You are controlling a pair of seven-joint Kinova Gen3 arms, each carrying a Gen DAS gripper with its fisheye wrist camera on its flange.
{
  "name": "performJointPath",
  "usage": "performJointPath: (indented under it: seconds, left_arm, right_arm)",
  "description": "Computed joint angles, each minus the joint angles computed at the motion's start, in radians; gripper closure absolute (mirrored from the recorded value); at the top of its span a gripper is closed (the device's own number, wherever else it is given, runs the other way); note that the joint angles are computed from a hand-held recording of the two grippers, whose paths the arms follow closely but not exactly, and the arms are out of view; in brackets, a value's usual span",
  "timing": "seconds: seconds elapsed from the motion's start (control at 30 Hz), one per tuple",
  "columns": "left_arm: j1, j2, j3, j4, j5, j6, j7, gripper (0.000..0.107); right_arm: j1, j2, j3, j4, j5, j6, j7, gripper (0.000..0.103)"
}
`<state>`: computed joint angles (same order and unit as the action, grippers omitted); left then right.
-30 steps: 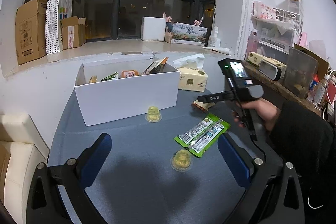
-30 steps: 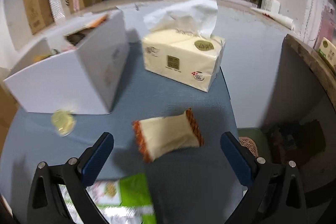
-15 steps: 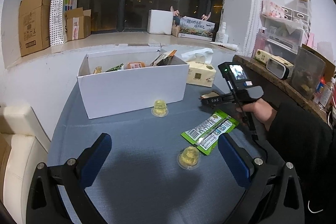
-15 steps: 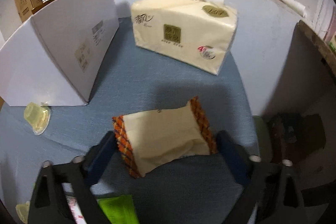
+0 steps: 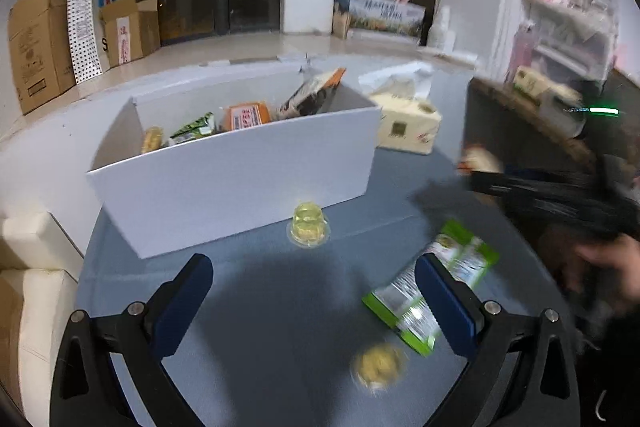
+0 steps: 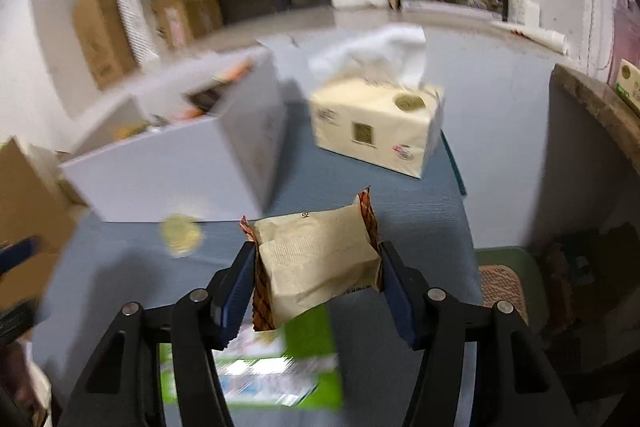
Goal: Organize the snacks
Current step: 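Grasp the cream bread packet with right tool while left tool grasps jelly cup, then drop the jelly cup into the box while right tool drops the bread packet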
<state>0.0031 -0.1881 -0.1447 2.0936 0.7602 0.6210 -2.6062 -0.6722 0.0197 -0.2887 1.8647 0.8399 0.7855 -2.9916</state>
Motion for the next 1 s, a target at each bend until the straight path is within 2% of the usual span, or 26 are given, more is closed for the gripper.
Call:
performJointPath:
  seconds: [0.1,0.17,0.3,0.37,0.4,0.47,0.6,0.63,0.7,0.73,0.77,0.83,0.93,1.0]
  left_arm:
    - [-0.032,0.084,0.116,-0.049,-0.081,-0.058,0.122,0.005]
    - [-0.020,0.133,0.143,-0.078,-0.142,-0.084,0.203,0.005]
    - [0.152,0.233,0.037,-0.134,-0.283,-0.145,0.366,0.005]
    - [0.226,0.280,-0.023,-0.178,-0.344,-0.127,0.447,0.005]
    - [0.236,0.302,-0.026,-0.198,-0.369,-0.117,0.488,0.005]
    - [0.202,0.325,0.023,-0.223,-0.425,-0.105,0.563,0.005]
    - [0.043,0.339,0.206,-0.223,-0.484,-0.128,0.621,0.005]
    - [0.019,0.340,0.231,-0.221,-0.484,-0.130,0.623,0.009]
    - [0.014,0.348,0.234,-0.226,-0.484,-0.117,0.620,0.028]
    - [0.020,0.359,0.223,-0.239,-0.486,-0.090,0.617,0.049]
    - [0.009,0.368,0.230,-0.244,-0.471,-0.078,0.602,0.059]
    - [-0.030,0.355,0.259,-0.228,-0.426,-0.090,0.554,0.066]
    - [-0.008,0.328,0.221,-0.203,-0.395,-0.110,0.524,0.066]
    - [-0.068,0.296,0.255,-0.177,-0.317,-0.103,0.445,0.066]
  right_arm:
    - [-0.040,-0.065,-0.049,0.059,0.065,0.042,-0.110,0.039]
    - [-0.035,-0.097,-0.068,0.097,0.069,0.026,-0.164,0.039]
    - [-0.014,-0.140,-0.130,0.148,0.069,0.022,-0.251,0.039]
    - [-0.003,-0.157,-0.152,0.170,0.061,0.018,-0.284,0.039]
    - [0.002,-0.160,-0.161,0.178,0.059,0.016,-0.293,0.039]
    - [0.013,-0.168,-0.167,0.199,0.048,-0.005,-0.313,0.039]
    - [0.032,-0.175,-0.188,0.225,0.044,-0.036,-0.329,0.039]
    - [0.034,-0.175,-0.192,0.227,0.044,-0.036,-0.330,0.039]
    - [0.036,-0.173,-0.200,0.227,0.043,-0.031,-0.331,0.039]
    - [0.036,-0.173,-0.206,0.226,0.046,-0.024,-0.339,0.039]
    - [0.035,-0.174,-0.207,0.226,0.044,-0.025,-0.343,0.039]
    - [0.034,-0.172,-0.212,0.224,0.048,-0.019,-0.350,0.039]
    - [0.028,-0.165,-0.213,0.216,0.046,-0.013,-0.337,0.039]
    - [0.020,-0.158,-0.212,0.210,0.045,-0.008,-0.335,0.039]
